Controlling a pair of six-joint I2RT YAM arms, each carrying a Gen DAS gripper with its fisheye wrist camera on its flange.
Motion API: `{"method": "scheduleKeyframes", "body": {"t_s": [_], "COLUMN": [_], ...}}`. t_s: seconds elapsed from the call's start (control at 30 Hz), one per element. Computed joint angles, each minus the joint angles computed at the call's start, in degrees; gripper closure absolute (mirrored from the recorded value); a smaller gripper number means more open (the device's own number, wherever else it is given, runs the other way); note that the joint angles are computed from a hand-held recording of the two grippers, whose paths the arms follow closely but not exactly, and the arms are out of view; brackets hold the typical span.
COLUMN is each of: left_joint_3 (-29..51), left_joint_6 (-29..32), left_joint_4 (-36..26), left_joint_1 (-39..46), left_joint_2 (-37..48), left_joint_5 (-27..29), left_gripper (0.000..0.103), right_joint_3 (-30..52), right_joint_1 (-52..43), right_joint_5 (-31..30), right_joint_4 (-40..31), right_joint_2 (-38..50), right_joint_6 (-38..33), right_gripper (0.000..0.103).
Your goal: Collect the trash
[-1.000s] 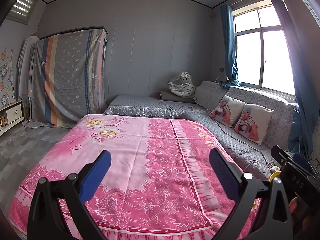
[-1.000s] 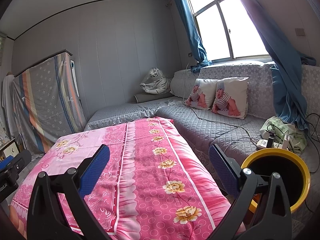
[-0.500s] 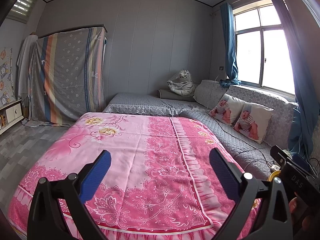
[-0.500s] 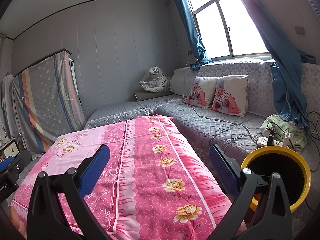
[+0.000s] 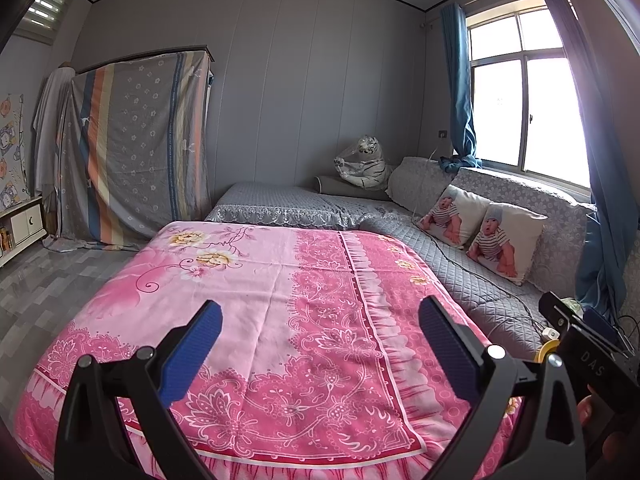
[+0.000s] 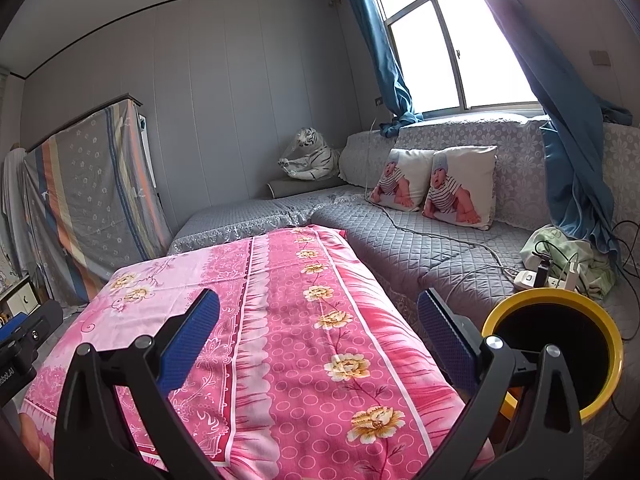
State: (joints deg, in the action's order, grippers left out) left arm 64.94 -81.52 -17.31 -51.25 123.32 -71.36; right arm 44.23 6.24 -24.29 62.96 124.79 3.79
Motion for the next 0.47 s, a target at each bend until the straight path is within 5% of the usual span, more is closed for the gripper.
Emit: {"method": "scheduleKeyframes", "body": {"t_s": [0.47], "left_joint_3": [-1.4], "left_joint_6": [1.1], "left_joint_4": [2.0], "left_joint_1": [0.6], "left_joint_2": [-0.9], "left_joint_5": [0.8], "left_gripper": [0.008], "right_joint_3": [0.4], "right_joint_1": [0.0], "right_joint_5": [0.0], "right_joint_4": [0.0], "right_joint_2": [0.6], "right_joint_6": [0.1], "right_gripper": [0.008]}}
